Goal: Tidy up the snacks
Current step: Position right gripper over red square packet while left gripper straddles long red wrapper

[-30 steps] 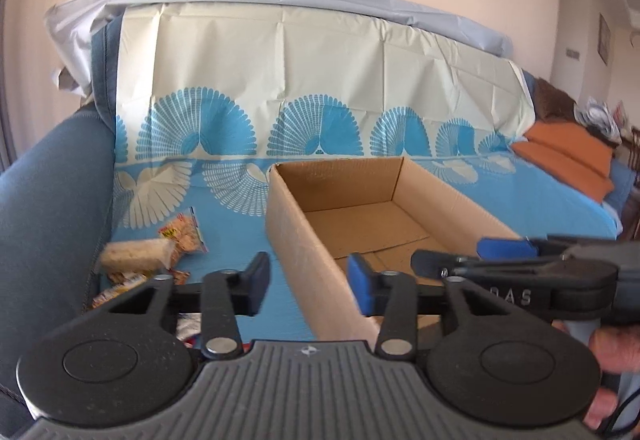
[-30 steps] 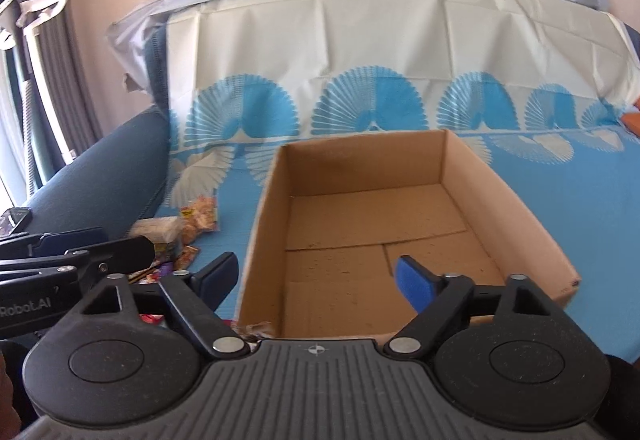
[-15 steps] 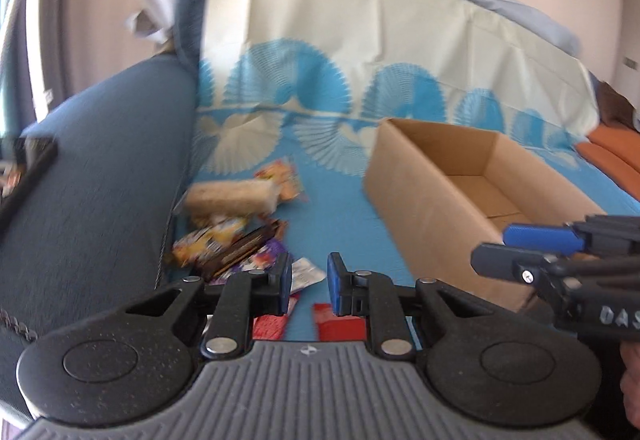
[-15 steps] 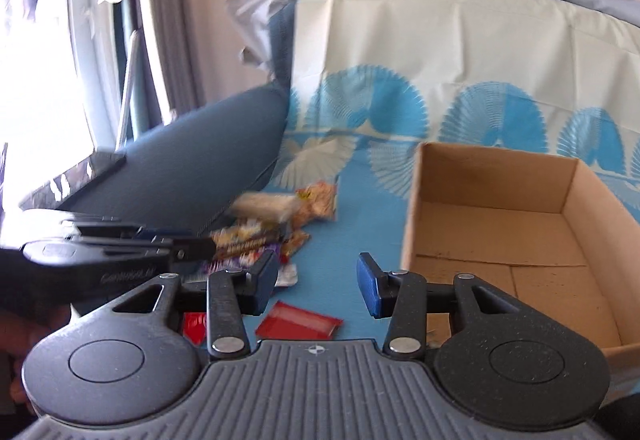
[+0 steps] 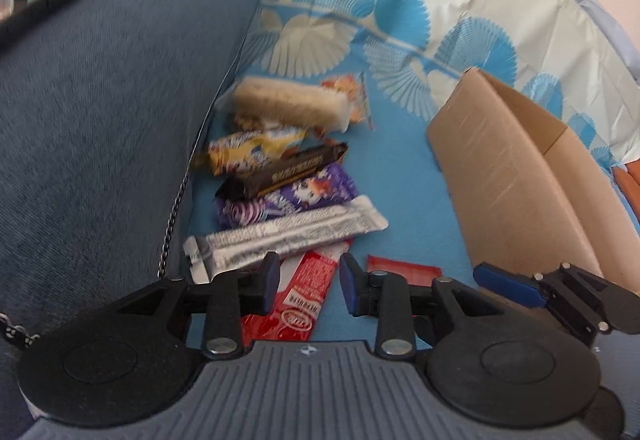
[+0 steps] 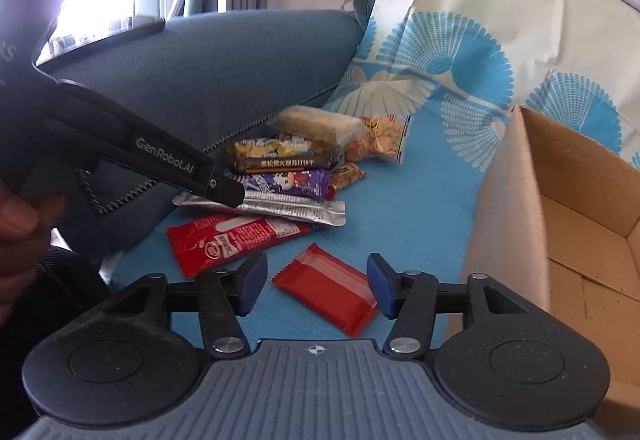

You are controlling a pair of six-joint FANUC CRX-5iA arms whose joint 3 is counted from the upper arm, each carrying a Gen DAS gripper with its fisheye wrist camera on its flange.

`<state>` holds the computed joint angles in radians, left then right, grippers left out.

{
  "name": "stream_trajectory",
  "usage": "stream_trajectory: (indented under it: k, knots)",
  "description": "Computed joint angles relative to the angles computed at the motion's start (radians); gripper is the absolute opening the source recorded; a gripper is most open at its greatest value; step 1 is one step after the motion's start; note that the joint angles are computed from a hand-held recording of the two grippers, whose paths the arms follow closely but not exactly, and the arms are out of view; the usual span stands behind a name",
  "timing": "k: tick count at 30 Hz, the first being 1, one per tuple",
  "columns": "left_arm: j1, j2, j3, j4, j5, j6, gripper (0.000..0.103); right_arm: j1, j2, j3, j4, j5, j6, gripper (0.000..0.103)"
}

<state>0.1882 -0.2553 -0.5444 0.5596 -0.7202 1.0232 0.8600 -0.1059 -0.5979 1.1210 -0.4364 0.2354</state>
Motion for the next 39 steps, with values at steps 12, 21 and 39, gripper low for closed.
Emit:
stream_trajectory:
  k: [12,21,39]
  knots:
    - [-0.096,0.106,0.186,-0.357,-0.098,0.309,0.075,-0.014,0.156,0.172,-0.379,-0.039,0.306,0.087]
    - [-0.116,0.192,0.273,-0.404,-0.188,0.337,0.087,-0.021,0.161,0.204,-0.489,-0.05,0.405,0.088]
    - [-0.116,0.151,0.231,-0.403,-0.144,0.321,0.061,0.011,0.115,0.219,-0.647,-0.085,0.616,0.056]
